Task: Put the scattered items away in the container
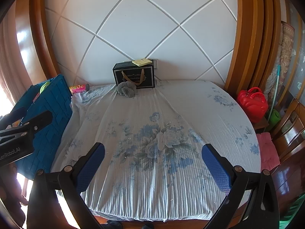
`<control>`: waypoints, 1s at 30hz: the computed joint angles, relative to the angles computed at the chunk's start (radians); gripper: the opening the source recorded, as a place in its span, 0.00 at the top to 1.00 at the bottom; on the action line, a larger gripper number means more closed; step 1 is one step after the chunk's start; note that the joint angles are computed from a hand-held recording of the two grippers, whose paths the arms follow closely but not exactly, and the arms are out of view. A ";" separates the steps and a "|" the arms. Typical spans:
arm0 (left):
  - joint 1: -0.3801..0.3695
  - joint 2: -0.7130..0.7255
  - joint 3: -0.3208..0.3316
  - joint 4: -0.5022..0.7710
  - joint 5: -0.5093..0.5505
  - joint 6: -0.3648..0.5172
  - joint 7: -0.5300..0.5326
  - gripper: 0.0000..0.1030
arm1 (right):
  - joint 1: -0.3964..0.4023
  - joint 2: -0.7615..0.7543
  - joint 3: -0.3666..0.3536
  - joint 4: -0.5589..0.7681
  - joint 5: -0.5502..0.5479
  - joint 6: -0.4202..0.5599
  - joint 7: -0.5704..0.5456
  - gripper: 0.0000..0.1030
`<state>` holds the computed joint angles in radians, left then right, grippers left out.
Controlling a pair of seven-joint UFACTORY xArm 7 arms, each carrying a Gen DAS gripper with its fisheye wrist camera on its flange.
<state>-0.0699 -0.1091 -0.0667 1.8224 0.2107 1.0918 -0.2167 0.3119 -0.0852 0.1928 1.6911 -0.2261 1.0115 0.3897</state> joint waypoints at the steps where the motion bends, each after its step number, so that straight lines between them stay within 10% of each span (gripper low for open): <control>1: 0.000 0.000 0.001 -0.001 -0.001 0.000 0.002 0.01 | 0.000 0.000 -0.001 0.000 0.002 0.000 -0.002 0.00; 30: 0.011 -0.029 0.004 -0.034 -0.015 -0.005 0.019 0.01 | 0.007 -0.007 0.007 -0.007 -0.002 0.000 0.007 0.00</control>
